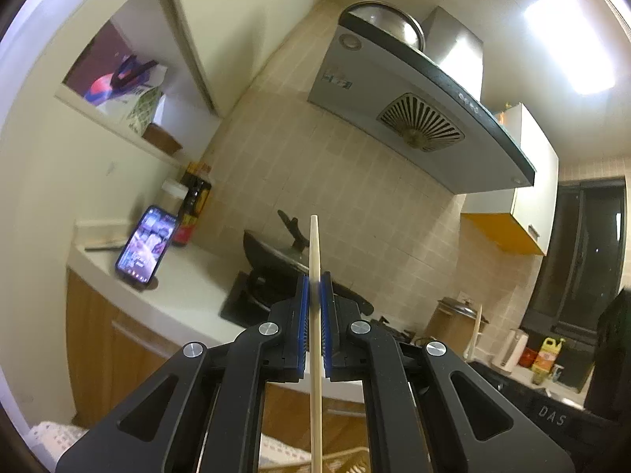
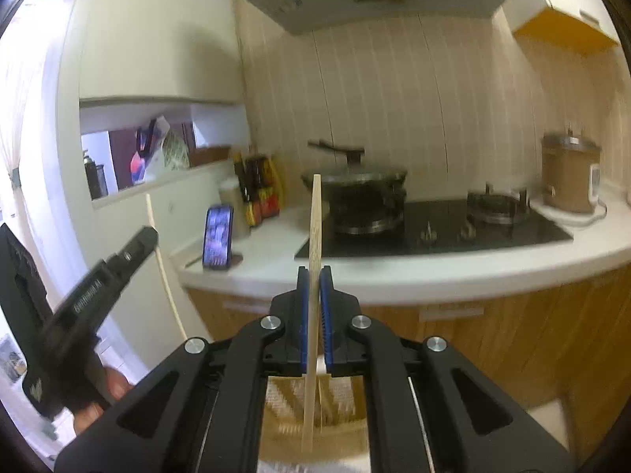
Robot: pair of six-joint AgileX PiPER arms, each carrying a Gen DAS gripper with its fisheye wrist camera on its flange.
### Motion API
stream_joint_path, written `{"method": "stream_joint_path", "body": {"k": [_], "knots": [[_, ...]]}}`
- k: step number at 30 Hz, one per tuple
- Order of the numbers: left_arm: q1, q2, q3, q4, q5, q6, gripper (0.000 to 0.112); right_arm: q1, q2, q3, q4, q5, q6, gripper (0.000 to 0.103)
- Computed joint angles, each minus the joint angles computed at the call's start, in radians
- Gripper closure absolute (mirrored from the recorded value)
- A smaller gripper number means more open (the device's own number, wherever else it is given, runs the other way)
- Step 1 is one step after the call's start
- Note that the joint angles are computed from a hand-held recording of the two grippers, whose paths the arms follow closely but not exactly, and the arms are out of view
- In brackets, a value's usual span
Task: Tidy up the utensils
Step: 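Carry both chopsticks over the beige holder, lower them in and open both tools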
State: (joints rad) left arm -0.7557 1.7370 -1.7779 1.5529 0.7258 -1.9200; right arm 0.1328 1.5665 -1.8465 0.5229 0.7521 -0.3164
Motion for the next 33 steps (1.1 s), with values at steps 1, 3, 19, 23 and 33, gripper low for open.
{"method": "stream_joint_path", "body": {"k": [1,3,19,23,33], "knots": [[0.001,0.021,-0.024,0.001,0.005,0.011,0.108,0.013,0.008,0.009,-0.017,-0.040,0.002,0.099],[-0.013,0.071,-0.063,0.040,0.058,0.015,0.108,0.031,0.009,0.065,-0.010,-0.138,-0.032,0.099],[-0.046,0.118,-0.002,-0.026,0.105,0.044,0.105,0.012,-0.045,0.360,0.222,-0.319,-0.318,0.098],[-0.059,0.049,0.069,-0.026,0.101,0.027,0.076,-0.008,-0.101,0.395,0.225,-0.284,-0.325,0.070],[-0.164,-0.184,0.232,-0.201,0.143,0.204,0.069,-0.121,-0.285,0.478,0.148,-0.074,-0.207,0.066]]}}
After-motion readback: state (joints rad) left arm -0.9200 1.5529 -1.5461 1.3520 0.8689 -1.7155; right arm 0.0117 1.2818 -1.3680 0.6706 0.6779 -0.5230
